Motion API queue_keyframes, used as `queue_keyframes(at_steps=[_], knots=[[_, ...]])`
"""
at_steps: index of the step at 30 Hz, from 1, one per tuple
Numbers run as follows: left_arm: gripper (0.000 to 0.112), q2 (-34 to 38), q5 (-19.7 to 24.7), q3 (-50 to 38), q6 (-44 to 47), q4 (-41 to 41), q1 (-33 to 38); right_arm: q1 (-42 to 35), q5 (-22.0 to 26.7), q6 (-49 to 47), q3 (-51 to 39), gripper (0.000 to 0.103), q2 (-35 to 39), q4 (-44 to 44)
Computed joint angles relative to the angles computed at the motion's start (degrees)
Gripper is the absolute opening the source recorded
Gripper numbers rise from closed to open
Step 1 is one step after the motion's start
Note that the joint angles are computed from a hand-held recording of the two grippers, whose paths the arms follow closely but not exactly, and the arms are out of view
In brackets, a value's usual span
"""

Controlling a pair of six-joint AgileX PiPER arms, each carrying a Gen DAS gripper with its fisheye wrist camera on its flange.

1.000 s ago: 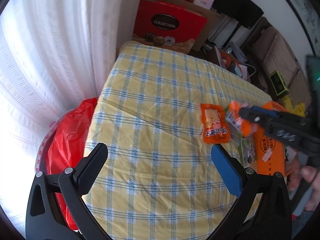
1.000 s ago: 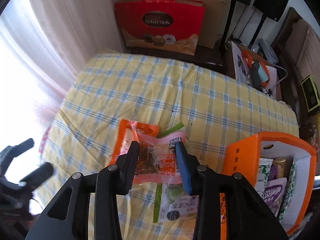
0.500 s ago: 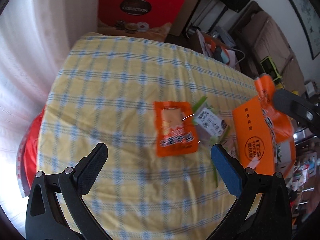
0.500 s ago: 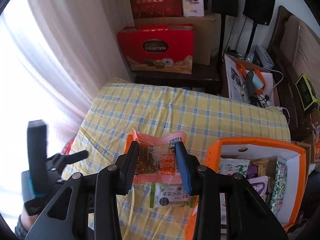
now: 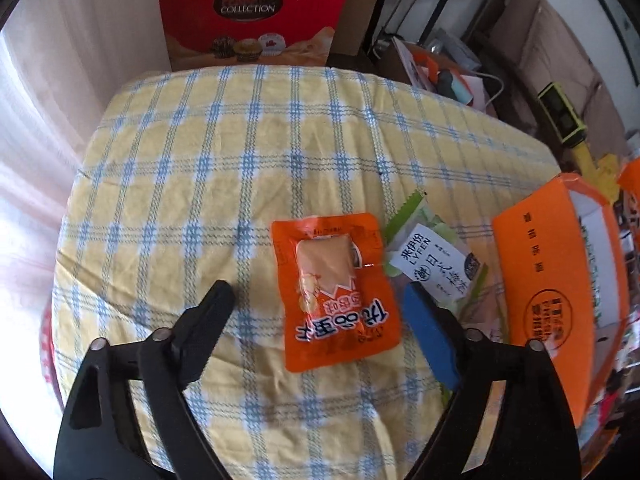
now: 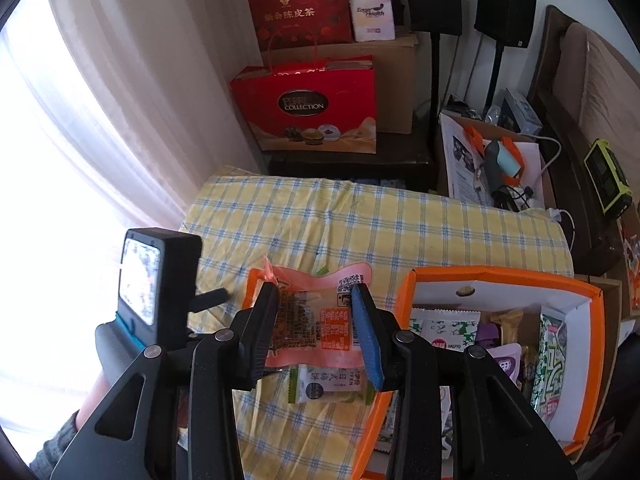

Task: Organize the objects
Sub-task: 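Grasp the orange cake pack with the left tool while the right tool holds the meat pack, then lift both snack packs and carry them over the orange box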

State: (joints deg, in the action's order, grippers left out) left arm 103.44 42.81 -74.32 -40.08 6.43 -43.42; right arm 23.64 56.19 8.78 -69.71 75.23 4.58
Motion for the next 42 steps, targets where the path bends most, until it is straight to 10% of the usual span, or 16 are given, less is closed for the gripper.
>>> queue_keyframes(at_steps=[4,13,15,22,26,42], knots=[[0.048,-0.83,0.37,0.70,-2.09,4.23,-0.87,0.01,-0.06,0.08,0.37,0.039,0.08,0.06],[0.027,-4.21,0.36,3.11,1.08,3.17,0.67,0.75,-0.47,1.04,1.64,0.039,-0.72,0.09],[0.000,-5.27,1.00,3.43,-0.34,4.75,0.08,0.47,-0.55,0.58,1.71,0.039,-0.88,0.54],[0.006,-7.44,2.60,3.10,-2.24,5.25,-0.52,0.38,0.07,0.73,1.56,0.039,-2.13,0.46],[0.065,-6.73,0.48,3.23,-0.69,-1.63,1.85,-0.54,0.15,-0.14,2.37,0.039,-2.95,1.30],[0.074,3.10,6.62,-5.13,-8.38,6.02,-5.08,-4.66,0.39,-4.11,4.24,0.039,-4.11,4.44]])
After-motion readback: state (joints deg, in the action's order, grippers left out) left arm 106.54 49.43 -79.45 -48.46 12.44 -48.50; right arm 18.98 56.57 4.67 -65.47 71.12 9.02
